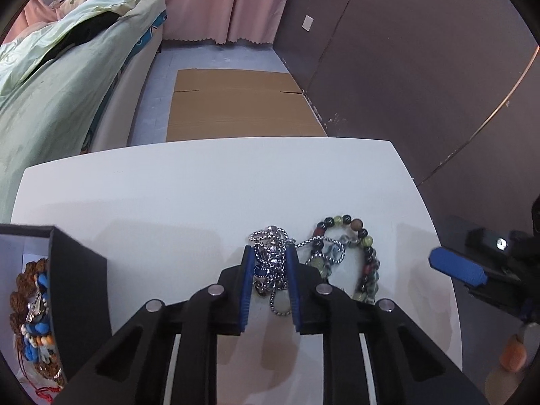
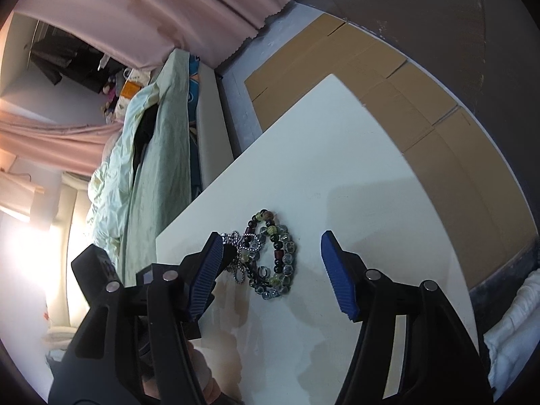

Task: Organize jewelry
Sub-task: 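Grasp the silver chain necklace with the left tool while the right tool grasps the dark beaded bracelet, then lift and carry the chain and bracelet toward the black box with both tools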

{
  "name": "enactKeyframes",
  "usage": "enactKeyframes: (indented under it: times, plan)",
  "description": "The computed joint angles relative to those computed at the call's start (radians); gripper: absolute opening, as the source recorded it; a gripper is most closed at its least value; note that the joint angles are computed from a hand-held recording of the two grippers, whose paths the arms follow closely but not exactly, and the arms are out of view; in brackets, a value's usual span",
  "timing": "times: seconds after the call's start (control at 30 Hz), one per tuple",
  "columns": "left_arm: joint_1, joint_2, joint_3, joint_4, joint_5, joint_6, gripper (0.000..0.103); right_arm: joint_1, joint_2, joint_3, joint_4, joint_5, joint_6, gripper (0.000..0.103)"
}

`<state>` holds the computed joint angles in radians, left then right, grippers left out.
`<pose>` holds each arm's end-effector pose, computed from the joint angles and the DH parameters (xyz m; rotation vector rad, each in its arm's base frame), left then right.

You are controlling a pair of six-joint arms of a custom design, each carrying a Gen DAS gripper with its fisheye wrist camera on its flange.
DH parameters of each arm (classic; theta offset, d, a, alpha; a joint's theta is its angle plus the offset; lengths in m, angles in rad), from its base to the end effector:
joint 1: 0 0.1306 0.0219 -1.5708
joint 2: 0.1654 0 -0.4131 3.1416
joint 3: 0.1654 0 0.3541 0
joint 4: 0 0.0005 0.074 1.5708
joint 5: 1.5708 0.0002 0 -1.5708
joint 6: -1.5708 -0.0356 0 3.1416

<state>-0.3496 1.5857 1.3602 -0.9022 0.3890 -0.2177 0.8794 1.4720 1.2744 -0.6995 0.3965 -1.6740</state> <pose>0.4525 -0.1799 0.3611 0.8616 2.5318 -0.5648 0.3063 0.3477 0.3896 1.1256 2.2294 0.6899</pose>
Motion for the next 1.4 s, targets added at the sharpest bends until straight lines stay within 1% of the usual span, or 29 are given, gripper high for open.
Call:
enactKeyframes:
  times: [0.1, 0.13, 0.17, 0.23, 0.33, 0.4, 0.53, 0.63, 0.7, 0.87, 0.93, 0.97, 1.0, 1.03, 1.1, 1.33, 1.4]
  plan:
    - [0.024, -0.009, -0.016, 0.010, 0.038, 0.004, 0.016, -0.011, 0.020, 0.016, 0.003, -0.022, 0.026, 0.057]
    - [0.031, -0.012, -0.018, 0.012, 0.050, 0.004, 0.014, -0.014, 0.029, 0.025, -0.001, -0.027, 0.036, 0.056]
    - [0.036, -0.014, -0.017, 0.013, 0.057, 0.005, 0.009, -0.016, 0.033, 0.029, -0.005, -0.029, 0.044, 0.053]
    - [0.057, -0.021, 0.002, -0.001, 0.089, 0.003, 0.009, -0.020, 0.047, 0.043, -0.018, -0.031, 0.059, 0.051]
    - [0.079, -0.031, 0.029, -0.017, 0.122, -0.012, 0.009, -0.027, 0.064, 0.056, -0.028, -0.031, 0.072, 0.046]
    - [0.100, -0.033, 0.047, -0.034, 0.160, -0.011, 0.009, -0.032, 0.080, 0.068, -0.039, -0.033, 0.084, 0.043]
    - [0.132, -0.039, 0.074, -0.064, 0.217, -0.019, 0.009, -0.043, 0.114, 0.099, -0.065, -0.039, 0.110, 0.039]
    - [0.149, -0.043, 0.093, -0.081, 0.250, -0.021, 0.009, -0.051, 0.144, 0.133, -0.100, -0.041, 0.126, 0.038]
    - [0.163, -0.049, 0.104, -0.085, 0.268, -0.022, 0.009, -0.052, 0.168, 0.165, -0.145, -0.031, 0.137, 0.038]
    - [0.185, -0.067, 0.127, -0.088, 0.301, -0.009, 0.009, -0.055, 0.198, 0.201, -0.183, -0.009, 0.162, 0.038]
    - [0.187, -0.076, 0.127, -0.085, 0.308, -0.003, 0.009, -0.052, 0.209, 0.221, -0.224, -0.005, 0.169, 0.030]
    - [0.191, -0.081, 0.128, -0.086, 0.313, -0.002, 0.009, -0.054, 0.212, 0.222, -0.222, -0.024, 0.179, 0.011]
    - [0.193, -0.084, 0.130, -0.087, 0.317, 0.000, 0.009, -0.055, 0.204, 0.201, -0.178, -0.044, 0.182, 0.011]
    - [0.195, -0.087, 0.131, -0.087, 0.322, 0.003, 0.009, -0.054, 0.200, 0.194, -0.165, -0.048, 0.183, 0.011]
    - [0.199, -0.097, 0.133, -0.087, 0.332, 0.011, 0.009, -0.044, 0.200, 0.209, -0.182, -0.025, 0.189, 0.010]
    - [0.226, -0.147, 0.136, -0.088, 0.371, 0.015, 0.009, -0.003, 0.165, 0.216, -0.137, 0.043, 0.192, 0.010]
    - [0.239, -0.159, 0.139, -0.100, 0.391, 0.012, 0.009, 0.011, 0.150, 0.211, -0.116, 0.062, 0.193, 0.010]
